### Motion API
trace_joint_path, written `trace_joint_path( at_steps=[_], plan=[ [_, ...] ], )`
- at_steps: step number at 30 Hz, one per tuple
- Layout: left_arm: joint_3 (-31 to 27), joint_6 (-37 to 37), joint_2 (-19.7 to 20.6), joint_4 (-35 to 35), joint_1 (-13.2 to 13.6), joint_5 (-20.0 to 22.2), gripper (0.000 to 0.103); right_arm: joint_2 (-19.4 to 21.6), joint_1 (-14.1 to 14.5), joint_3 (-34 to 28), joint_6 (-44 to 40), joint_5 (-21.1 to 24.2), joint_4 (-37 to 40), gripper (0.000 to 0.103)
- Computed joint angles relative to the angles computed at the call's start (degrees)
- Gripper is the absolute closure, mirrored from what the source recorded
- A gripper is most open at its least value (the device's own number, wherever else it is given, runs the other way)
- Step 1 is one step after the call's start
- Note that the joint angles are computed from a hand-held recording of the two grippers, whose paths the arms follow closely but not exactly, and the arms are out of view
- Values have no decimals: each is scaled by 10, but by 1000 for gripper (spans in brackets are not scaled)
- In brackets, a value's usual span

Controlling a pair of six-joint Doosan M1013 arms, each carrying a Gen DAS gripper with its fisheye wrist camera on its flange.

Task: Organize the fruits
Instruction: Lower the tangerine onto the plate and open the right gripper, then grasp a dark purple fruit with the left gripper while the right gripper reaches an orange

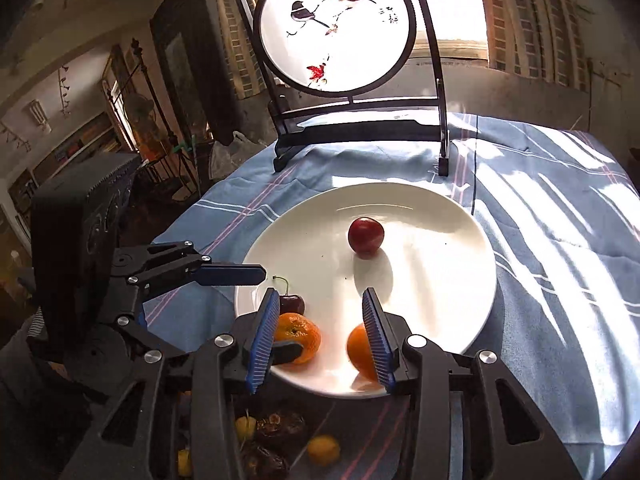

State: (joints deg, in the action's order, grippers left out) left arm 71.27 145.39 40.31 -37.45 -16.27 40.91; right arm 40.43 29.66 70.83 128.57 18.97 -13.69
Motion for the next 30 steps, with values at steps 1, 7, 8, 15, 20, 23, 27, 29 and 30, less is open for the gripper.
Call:
trace_joint_path(
  at_steps=[1,7,8,15,20,23,27,29,30],
  plan=[
    [10,7,-6,-11,5,-3,30,-7,0,16,13,-15,-4,59],
    [128,100,-74,-88,38,-62,20,-56,23,114,178,-67,-133,59],
    [150,121,-87,-99,43,-66,20,-62,30,126,225,-65,-175,58],
    [277,212,-149,-142,65,-120,20,-89,76,187,497,-16,-433,52],
    [316,228,-155,-156,66,-174,26,-98,89,210,564,-17,-480,52],
    [310,223,-145,-171,64,-173,38,-100,94,216,586,-19,-494,52],
    [306,247,-137,-181,52,-185,58,-99,97,220,585,-17,-487,52],
    [307,254,-134,-172,45,-188,70,-96,97,217,560,-13,-461,52],
    [311,277,-135,-195,44,-196,70,-95,97,216,550,-13,-451,52]
  ],
)
